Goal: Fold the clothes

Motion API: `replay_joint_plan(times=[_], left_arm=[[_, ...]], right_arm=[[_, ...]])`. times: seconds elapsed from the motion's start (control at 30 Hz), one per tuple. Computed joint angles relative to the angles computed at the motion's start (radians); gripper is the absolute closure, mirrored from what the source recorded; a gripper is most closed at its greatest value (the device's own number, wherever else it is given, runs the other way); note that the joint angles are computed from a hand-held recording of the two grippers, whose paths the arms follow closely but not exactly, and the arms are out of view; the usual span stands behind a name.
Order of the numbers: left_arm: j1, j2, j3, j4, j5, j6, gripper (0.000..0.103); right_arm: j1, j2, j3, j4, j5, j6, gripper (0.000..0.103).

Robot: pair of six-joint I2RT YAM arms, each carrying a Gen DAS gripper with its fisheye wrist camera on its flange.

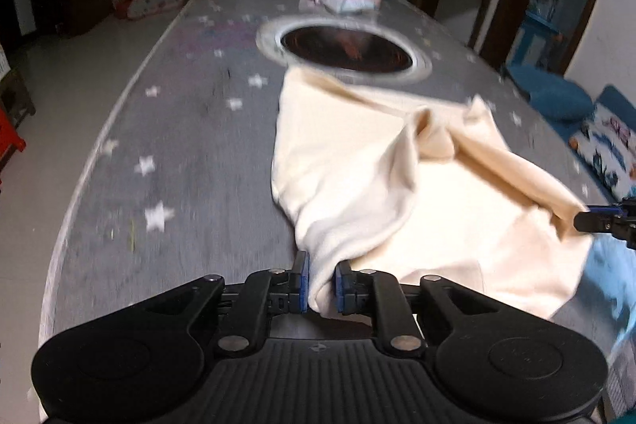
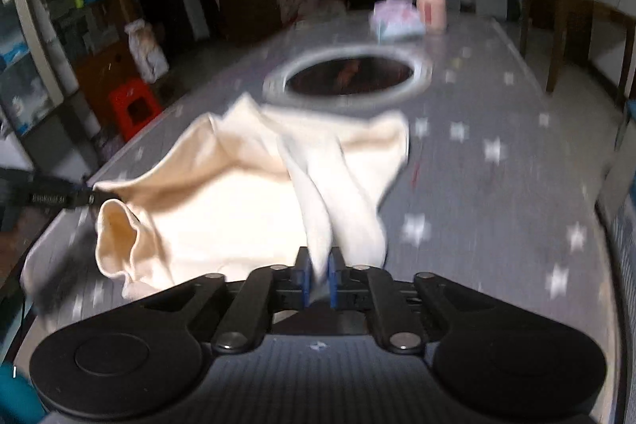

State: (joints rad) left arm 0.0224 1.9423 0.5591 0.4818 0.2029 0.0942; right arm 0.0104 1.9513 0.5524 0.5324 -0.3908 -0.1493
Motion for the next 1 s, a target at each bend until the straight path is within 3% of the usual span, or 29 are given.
replay_joint_plan(times=[0.03, 0.13, 0.27, 0.47, 0.67, 0.7, 0.73, 0.77, 0.83, 0.87, 1.0], left_arm=[[-0.001, -0.001, -0.004, 0.0, -0.008, 0.007, 0.081], [-0.006, -0.014, -0.021, 0.011, -0.034, 0.022, 0.058], [-0.048, -0.017, -0.002, 0.056, -0.04, 0.021, 0.045], [-0.148, 0.054, 0.115, 0.067, -0.055, 0.009, 0.038], [-0.235, 0.195, 0.267, 0.053, -0.111, 0.019, 0.037], [-0.246, 0.216, 0.287, 0.055, -0.122, 0.021, 0.038], [-0.259, 0.241, 0.308, 0.061, -0.145, 0.023, 0.045], [-0.265, 0.259, 0.323, 0.069, -0.159, 0.025, 0.061], [-0.265, 0.284, 0.35, 0.067, -0.162, 0.024, 0.084], [-0.256, 0.287, 0.355, 0.06, -0.15, 0.013, 0.092], [-0.192, 0.244, 0.3, 0.114, -0.125, -0.019, 0.098]], right_arm=[[-0.003, -0.005, -0.012, -0.009, 0.001, -0.018, 0.081], [-0.002, -0.039, -0.028, -0.018, 0.02, -0.04, 0.077], [0.037, -0.029, 0.009, 0.006, 0.042, -0.033, 0.068], [0.151, 0.131, 0.195, 0.004, 0.102, -0.018, 0.065], [0.217, 0.274, 0.369, -0.048, 0.158, -0.011, 0.064], [0.226, 0.291, 0.387, -0.05, 0.172, -0.013, 0.066], [0.235, 0.301, 0.389, -0.039, 0.196, -0.021, 0.067], [0.243, 0.31, 0.39, -0.028, 0.219, -0.028, 0.068], [0.249, 0.314, 0.38, 0.001, 0.259, -0.037, 0.09], [0.243, 0.307, 0.368, 0.012, 0.261, -0.036, 0.091], [0.192, 0.249, 0.277, 0.092, 0.263, -0.029, 0.097]])
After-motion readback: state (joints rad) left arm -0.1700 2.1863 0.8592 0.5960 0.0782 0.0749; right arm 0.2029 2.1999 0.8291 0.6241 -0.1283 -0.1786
